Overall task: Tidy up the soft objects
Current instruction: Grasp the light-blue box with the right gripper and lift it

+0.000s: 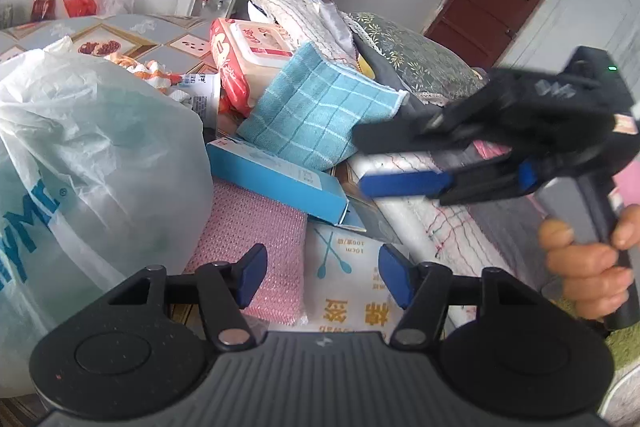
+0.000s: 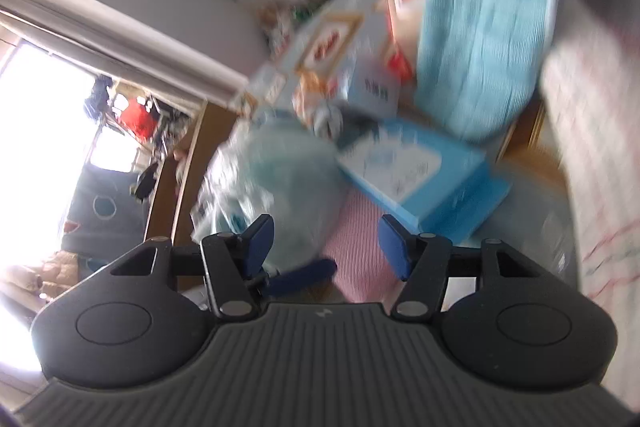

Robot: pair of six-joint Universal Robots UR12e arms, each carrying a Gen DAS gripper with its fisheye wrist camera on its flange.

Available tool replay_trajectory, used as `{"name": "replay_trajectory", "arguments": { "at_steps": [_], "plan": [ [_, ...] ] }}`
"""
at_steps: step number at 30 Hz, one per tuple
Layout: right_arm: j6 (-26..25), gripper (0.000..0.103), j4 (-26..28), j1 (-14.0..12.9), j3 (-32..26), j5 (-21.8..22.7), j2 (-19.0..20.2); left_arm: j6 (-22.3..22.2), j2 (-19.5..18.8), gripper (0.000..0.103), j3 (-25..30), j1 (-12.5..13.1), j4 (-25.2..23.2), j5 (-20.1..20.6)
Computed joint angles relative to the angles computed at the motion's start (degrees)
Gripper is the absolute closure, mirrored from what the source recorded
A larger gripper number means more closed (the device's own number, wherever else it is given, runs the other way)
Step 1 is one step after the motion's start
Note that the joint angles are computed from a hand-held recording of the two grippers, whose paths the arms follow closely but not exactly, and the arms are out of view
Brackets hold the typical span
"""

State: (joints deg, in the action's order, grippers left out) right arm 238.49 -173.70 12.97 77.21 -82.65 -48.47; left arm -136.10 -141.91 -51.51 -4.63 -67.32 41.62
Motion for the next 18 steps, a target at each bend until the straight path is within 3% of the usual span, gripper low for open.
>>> {"name": "replay_trajectory", "arguments": {
  "at_steps": [4, 6, 11, 18],
  "plan": [
    [-0.7, 0.044, 4.2, -0.1, -0.2, -6.2, -0.9, -4.2, -1.2, 0.040, 2.1, -0.5, -1.0, -0.4],
    [0.7, 0.044, 7.4, -0.5, -0.7, -7.2, -0.6, -6.2, -1.8, 0.040, 3.2, -0.8, -1.7, -0.1],
    [2.2, 0.044, 12.9, -1.6, -3.0, -7.2, 1.1, -10.1, -2.8, 0.040, 4.8, -1.5, -0.9, 1.1],
    [0.8, 0.045, 17.5, -2.5, -6.4, -4.0, 3.6, -12.2, -3.6, 0.042, 5.7, -1.9, -0.2, 1.5]
  ]
}}
